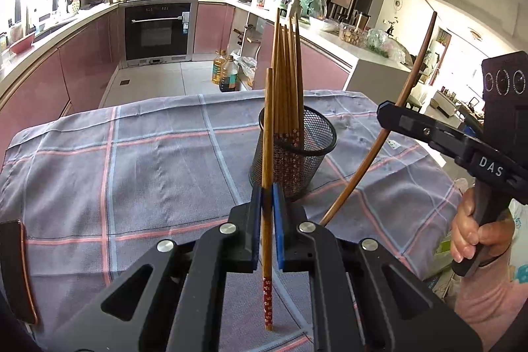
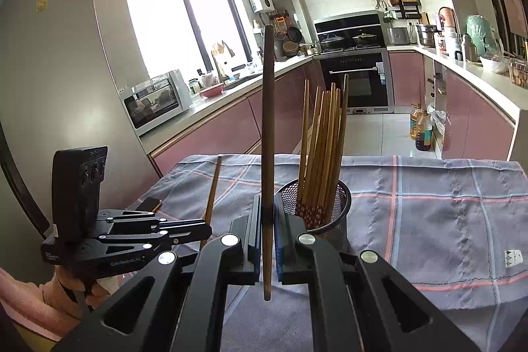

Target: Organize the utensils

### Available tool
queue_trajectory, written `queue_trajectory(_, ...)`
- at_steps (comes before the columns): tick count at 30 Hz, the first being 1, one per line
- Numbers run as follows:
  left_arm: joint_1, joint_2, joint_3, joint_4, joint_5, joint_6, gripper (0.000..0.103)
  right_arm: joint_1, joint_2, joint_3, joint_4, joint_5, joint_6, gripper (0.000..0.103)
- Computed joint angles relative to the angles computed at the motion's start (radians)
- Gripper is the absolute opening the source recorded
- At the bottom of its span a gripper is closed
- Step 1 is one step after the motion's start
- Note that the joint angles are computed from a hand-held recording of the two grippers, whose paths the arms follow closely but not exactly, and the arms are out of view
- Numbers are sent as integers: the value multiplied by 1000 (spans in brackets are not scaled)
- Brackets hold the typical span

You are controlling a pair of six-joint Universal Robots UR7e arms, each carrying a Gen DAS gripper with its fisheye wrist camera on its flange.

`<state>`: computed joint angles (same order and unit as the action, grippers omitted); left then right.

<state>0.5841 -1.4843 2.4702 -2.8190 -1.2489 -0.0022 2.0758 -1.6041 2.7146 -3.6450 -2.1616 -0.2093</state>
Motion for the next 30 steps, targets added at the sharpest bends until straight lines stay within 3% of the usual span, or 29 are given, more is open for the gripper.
queue_trajectory(9,-21,-56,-25,-5,-51,20,8,26,-5,-26,6,-18,-27,6)
queue_trajectory(30,-91,-51,-98,-73,-49,51,8,70,-25,-111,20,-61,-111,6)
